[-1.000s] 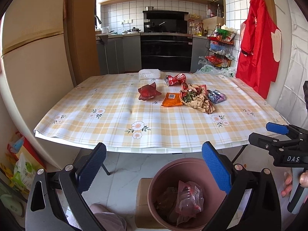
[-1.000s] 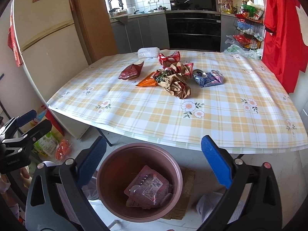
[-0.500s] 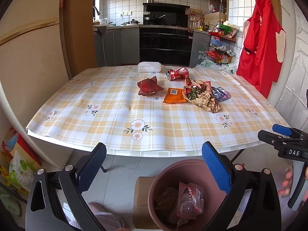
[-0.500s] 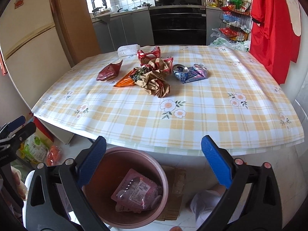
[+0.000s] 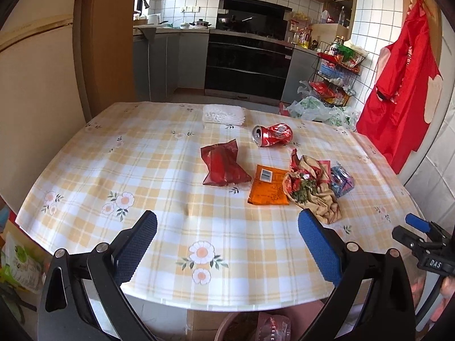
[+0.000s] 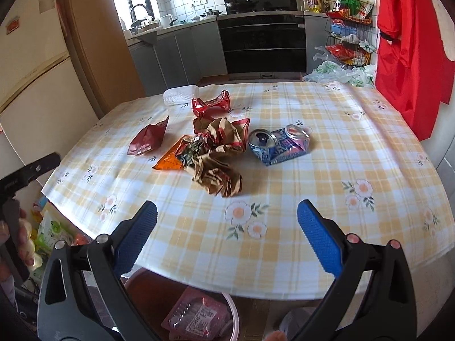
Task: Collect trash
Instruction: 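Reach the left tool to the red snack bag and grasp it, then carry the red snack bag over the bin while the right tool grasps the brown paper wrappers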
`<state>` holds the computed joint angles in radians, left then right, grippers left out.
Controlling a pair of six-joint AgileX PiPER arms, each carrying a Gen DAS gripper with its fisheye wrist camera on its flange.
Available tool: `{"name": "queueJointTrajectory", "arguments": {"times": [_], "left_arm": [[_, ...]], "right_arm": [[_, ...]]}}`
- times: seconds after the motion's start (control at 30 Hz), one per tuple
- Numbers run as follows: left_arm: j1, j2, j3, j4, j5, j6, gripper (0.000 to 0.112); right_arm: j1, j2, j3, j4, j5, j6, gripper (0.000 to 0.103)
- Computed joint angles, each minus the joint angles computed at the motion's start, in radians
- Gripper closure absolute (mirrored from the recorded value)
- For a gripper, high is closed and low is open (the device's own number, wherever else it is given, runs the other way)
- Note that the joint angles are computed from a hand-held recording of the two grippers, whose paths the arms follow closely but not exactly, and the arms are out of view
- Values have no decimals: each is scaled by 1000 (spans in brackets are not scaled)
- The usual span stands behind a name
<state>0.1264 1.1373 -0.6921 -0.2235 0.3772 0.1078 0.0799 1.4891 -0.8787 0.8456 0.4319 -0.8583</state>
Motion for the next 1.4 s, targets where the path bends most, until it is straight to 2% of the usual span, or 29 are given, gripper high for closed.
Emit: {"name": "queueJointTrajectory", "arguments": {"times": [0.1,0.27,0.33,0.43,0.5,0.63,0.67,0.7,0.73,0.77,0.8,0.93,1.07,1.17,1.27,1.37,1.4], "left_arm": [[33,195,-132,-118,-12,116,15],[36,517,-390,-193,19,166,15],[21,627,-487,-134,32,92,15],[-14,759,-609,93,36,-137,15],[-13,830,-677,104,60,-160,15],[0,934,-777,45,112,-109,15],[1,944,-781,45,110,-108,16],[5,946,-772,34,100,-95,23],[6,946,-763,31,94,-89,37],[9,944,-752,21,90,-74,44],[10,941,-744,23,93,-70,59],[21,896,-673,7,48,1,73],[50,816,-576,-82,-4,96,78],[65,729,-482,-140,-52,161,78],[84,632,-387,-222,-88,232,78],[98,528,-292,-322,-95,333,78],[102,492,-258,-365,-97,381,78]], "right_arm": [[30,75,-70,-113,-42,99,6],[45,187,-155,-240,-80,232,6],[46,236,-188,-253,-82,253,6],[60,300,-236,-275,-82,291,6],[75,315,-243,-262,-113,295,6],[103,366,-295,-226,-108,262,6],[115,379,-310,-239,-112,269,6],[123,391,-324,-245,-111,270,6],[134,404,-337,-246,-114,266,6],[146,414,-345,-245,-128,257,6],[155,424,-354,-245,-134,250,6],[186,477,-404,-221,-139,192,6],[200,540,-476,-264,-112,241,6],[219,589,-535,-396,-84,374,6],[245,628,-579,-592,-54,546,6],[233,625,-569,-534,-41,492,11],[226,617,-559,-497,-32,465,19]]}}
